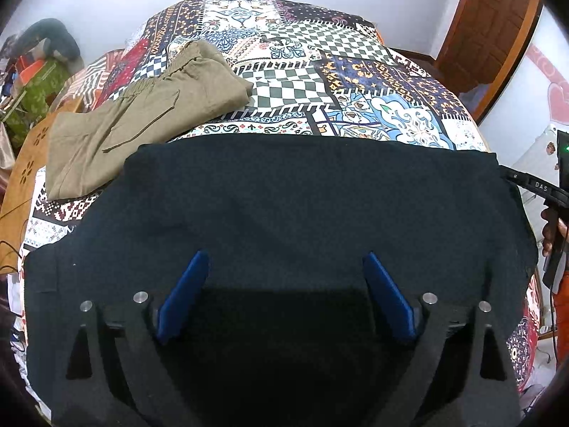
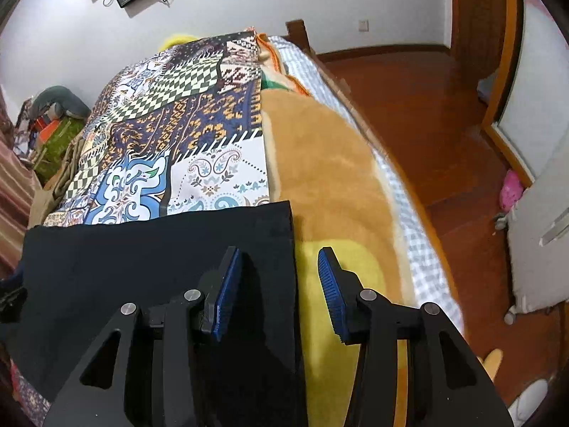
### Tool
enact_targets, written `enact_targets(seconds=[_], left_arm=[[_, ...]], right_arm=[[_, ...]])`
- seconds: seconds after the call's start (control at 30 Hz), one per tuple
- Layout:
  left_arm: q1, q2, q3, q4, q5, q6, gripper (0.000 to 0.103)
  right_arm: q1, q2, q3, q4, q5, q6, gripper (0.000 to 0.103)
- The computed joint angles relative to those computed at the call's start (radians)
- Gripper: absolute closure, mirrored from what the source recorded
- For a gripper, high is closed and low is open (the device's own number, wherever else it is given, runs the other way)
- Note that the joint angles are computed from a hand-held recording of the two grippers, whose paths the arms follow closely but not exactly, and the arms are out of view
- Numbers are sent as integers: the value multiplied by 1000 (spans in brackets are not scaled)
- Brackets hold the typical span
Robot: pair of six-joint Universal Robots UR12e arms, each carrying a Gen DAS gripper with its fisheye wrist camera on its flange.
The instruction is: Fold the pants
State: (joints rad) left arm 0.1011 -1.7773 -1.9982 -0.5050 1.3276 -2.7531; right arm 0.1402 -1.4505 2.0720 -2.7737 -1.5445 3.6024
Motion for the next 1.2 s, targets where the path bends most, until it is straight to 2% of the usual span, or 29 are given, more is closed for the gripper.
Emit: enact_targets(seconds=[0.07, 0.2, 0.3, 0.37, 0.5, 0.83, 0.87, 0.93, 1.1, 1.2], left_arm=[[-1, -1, -1, 4, 3, -1, 10], [-3, -2, -1, 6, 7, -4, 9], [-3, -2, -1, 7, 6, -4, 9], [-3, -2, -1, 7, 6, -4, 9], [-3, -2, -2, 8, 5, -4, 9], [-2, -2, -3, 9, 5, -4, 8], [-2, -2, -3, 10, 4, -4, 8], [-2, -2, -3, 10, 4, -3, 8], [-2, -2, -4, 11, 3, -5, 8], [-2, -3, -4, 13, 2, -6, 8]], right_arm=[[2, 2, 3, -18, 10, -8, 75], [29, 6, -2, -29, -67, -32, 78], [44, 6, -2, -42, -118, -43, 84], [54, 7, 1, -58, -153, -55, 92], [63, 4, -1, -74, -183, -82, 95], [100, 20, -33, -137, -319, -167, 96], [105, 24, -37, -144, -344, -171, 99], [108, 27, -43, -158, -387, -181, 99], [79, 16, -42, -161, -353, -153, 99], [45, -4, -27, -125, -228, -105, 99]])
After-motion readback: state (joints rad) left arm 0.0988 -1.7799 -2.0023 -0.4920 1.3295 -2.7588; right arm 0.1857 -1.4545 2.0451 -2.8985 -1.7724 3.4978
